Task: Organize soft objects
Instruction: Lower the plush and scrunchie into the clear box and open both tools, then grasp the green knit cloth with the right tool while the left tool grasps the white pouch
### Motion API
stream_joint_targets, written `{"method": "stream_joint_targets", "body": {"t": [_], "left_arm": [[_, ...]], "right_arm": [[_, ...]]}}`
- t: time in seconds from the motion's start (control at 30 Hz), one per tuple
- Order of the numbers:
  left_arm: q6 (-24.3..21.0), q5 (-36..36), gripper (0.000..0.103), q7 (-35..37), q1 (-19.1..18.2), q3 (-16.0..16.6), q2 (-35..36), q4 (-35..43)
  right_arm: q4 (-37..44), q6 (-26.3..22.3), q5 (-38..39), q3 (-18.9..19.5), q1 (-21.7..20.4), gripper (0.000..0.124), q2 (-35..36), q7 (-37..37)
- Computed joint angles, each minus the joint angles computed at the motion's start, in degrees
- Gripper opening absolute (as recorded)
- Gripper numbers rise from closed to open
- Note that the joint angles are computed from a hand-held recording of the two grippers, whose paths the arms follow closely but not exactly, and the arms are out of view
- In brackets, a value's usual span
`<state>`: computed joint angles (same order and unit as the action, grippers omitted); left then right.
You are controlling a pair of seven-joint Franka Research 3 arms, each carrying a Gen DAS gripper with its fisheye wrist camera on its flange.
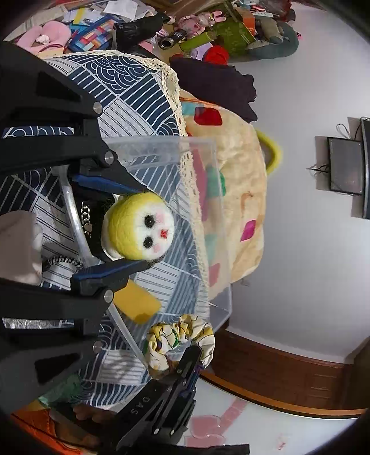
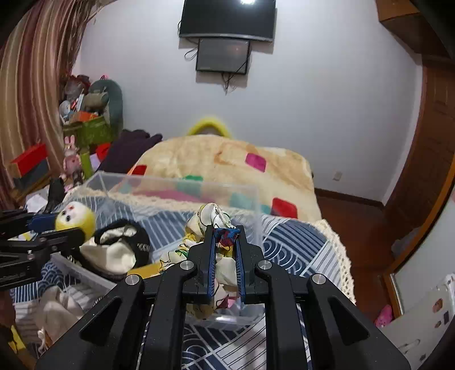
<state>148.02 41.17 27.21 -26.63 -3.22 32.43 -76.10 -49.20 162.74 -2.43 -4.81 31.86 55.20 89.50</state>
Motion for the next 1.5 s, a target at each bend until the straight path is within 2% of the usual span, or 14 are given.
{"method": "stream_joint_targets", "body": {"t": [0.2, 0.3, 0.4, 0.6, 0.67, 0.73, 0.97, 1.1, 1.17, 1.27, 1.37, 1.5], "left_arm": [[-0.9, -1.2, 0.044, 1.3, -0.1, -0.2, 0.9, 1.0], [-2.6, 0.1, 0.046, 1.2, -1.1, 0.4, 1.1, 1.8], [-2.1, 0.7, 0.049, 1.2, -1.1, 0.2, 0.3, 0.8], [-1.1, 4.7, 0.057, -2.5, -2.2, 1.0, -2.7, -2.5], [-0.8, 7.1, 0.065, -4.8, -2.7, 1.3, -4.2, -4.1], [-0.5, 10.1, 0.068, -7.8, -3.2, 1.6, -6.1, -6.0], [-0.8, 19.4, 0.086, -17.5, -3.0, 0.1, -11.5, -11.7], [-0.9, 23.5, 0.089, -22.1, -2.2, -1.6, -14.1, -15.3], [-0.8, 24.3, 0.09, -22.7, -1.6, -2.7, -14.9, -16.6], [-0.7, 25.6, 0.091, -24.3, -1.2, -3.9, -16.0, -19.0], [0.9, 25.7, 0.093, -26.8, -0.5, -4.8, -16.4, -21.0], [3.7, 23.5, 0.093, -27.3, 0.4, -5.5, -15.1, -21.9]], "right_arm": [[-2.1, -1.5, 0.6, 1.7, -0.8, 0.012, -1.4, -3.1], [-1.7, -2.5, 1.0, 1.7, -0.9, 0.022, -1.4, -3.2], [-2.4, -2.7, 1.3, 2.4, -1.1, 0.032, -2.0, -4.3], [-8.3, 1.1, 1.6, 2.4, -0.7, 0.048, -5.6, -5.2], [-10.9, 3.0, 2.2, 2.7, -0.8, 0.057, -7.3, -5.3], [-13.7, 5.4, 2.5, 2.3, -0.5, 0.061, -9.1, -5.1], [-24.1, 13.4, 5.8, 4.4, -1.3, 0.072, -15.7, -7.6], [-29.7, 17.3, 7.7, 5.5, -1.7, 0.073, -18.9, -9.8], [-32.6, 19.5, 8.7, 6.2, -2.0, 0.081, -20.3, -11.2], [-35.7, 21.9, 10.2, 3.5, 0.2, 0.083, -21.6, -11.4], [-38.8, 22.2, 11.5, 4.3, -0.3, 0.083, -23.0, -12.7], [-42.8, 22.4, 12.8, 1.9, 1.8, 0.083, -24.3, -13.0]]}}
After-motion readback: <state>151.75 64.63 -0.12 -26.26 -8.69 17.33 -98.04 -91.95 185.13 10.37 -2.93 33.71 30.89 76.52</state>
